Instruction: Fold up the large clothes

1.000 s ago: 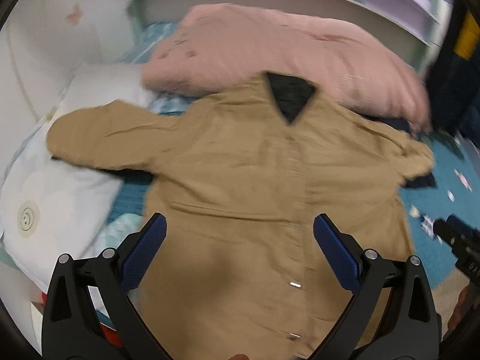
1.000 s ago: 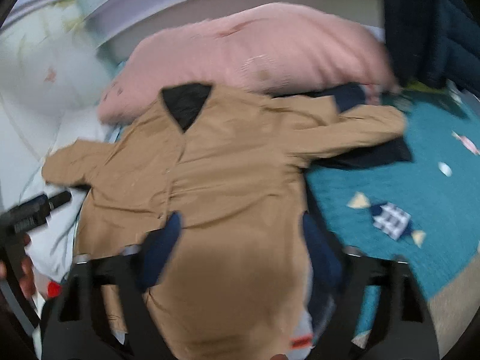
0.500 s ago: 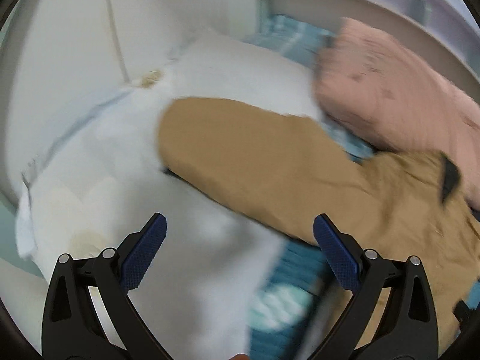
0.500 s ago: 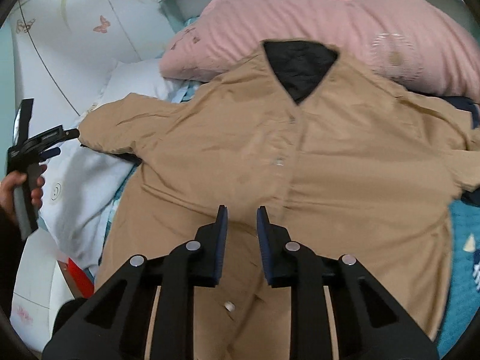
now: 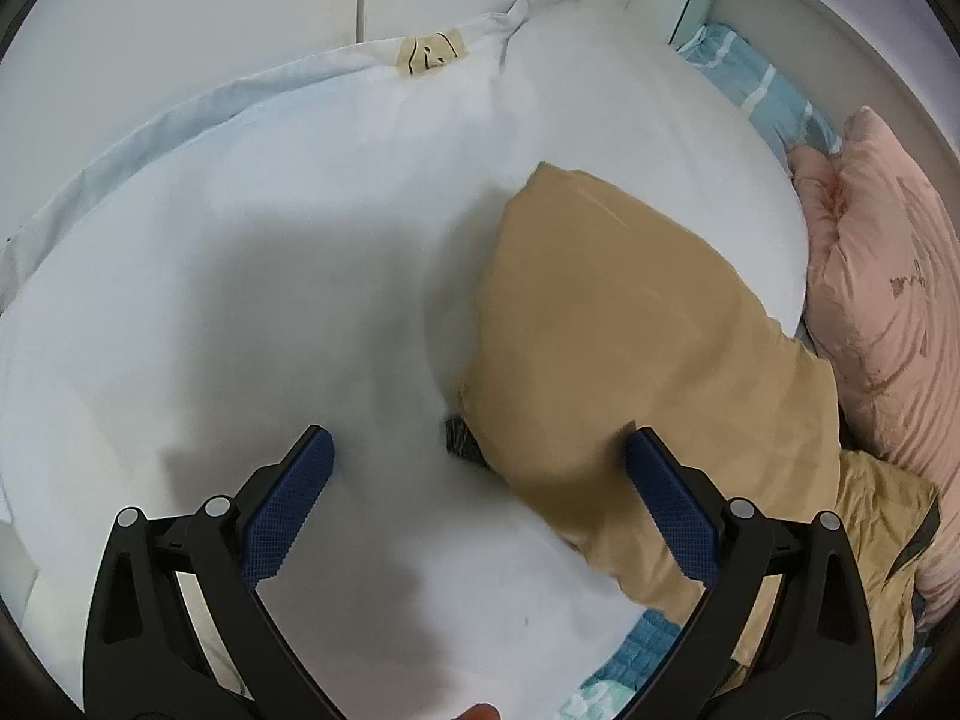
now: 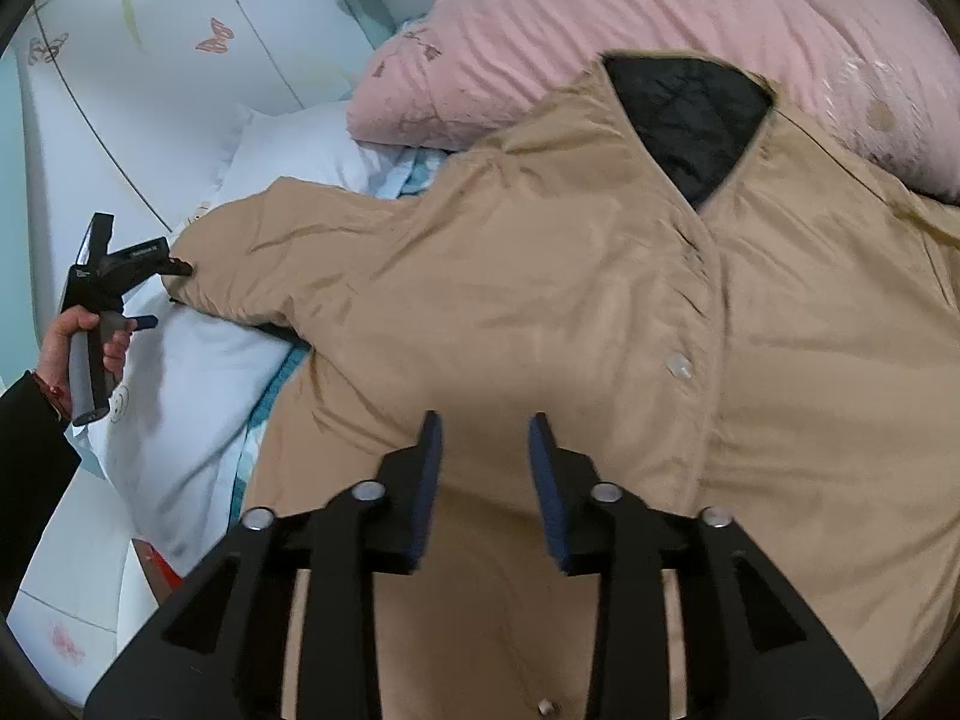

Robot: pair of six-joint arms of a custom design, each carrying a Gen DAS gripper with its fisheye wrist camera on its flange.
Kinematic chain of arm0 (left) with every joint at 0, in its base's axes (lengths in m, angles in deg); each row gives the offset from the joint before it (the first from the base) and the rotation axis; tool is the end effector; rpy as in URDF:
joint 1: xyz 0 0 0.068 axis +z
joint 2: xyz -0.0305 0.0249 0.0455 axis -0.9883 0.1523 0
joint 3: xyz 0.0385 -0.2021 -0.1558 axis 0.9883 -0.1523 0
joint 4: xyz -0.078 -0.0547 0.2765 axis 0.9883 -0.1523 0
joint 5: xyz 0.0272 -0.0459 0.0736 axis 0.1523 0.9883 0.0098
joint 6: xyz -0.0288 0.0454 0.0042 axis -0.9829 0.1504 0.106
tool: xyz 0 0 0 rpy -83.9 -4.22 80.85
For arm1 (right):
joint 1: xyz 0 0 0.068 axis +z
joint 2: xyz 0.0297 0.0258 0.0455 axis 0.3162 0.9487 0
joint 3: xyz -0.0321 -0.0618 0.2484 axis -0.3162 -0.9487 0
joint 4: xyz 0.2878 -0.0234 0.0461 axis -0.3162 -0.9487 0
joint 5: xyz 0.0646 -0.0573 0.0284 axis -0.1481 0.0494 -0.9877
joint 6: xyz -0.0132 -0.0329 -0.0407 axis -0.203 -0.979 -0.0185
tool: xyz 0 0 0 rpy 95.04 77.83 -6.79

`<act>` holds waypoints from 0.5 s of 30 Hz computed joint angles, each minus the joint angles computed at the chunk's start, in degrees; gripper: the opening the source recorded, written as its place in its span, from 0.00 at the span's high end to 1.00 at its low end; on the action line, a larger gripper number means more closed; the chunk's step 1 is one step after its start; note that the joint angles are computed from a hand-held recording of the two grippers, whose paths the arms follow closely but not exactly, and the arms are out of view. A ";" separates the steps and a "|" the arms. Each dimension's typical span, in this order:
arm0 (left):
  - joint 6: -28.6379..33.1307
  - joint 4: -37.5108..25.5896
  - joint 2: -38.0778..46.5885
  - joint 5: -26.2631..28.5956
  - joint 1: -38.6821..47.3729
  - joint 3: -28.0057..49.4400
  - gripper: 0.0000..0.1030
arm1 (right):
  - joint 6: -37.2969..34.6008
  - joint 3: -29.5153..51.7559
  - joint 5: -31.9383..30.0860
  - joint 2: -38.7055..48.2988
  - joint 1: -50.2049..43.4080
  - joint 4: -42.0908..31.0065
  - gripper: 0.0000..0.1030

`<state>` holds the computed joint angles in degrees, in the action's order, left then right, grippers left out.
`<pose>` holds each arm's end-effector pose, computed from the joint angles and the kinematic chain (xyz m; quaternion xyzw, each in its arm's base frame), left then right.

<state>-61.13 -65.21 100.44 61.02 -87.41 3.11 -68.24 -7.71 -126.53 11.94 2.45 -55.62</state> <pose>0.2178 -0.0097 0.2610 -0.5011 0.8288 0.0705 0.2388 0.3435 -0.0729 0.2085 -0.2675 0.8890 0.2896 0.2329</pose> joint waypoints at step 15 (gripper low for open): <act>1.77 -0.88 1.39 -14.71 -17.10 9.85 0.85 | 15.22 -1.86 -4.63 1.17 13.90 10.03 0.67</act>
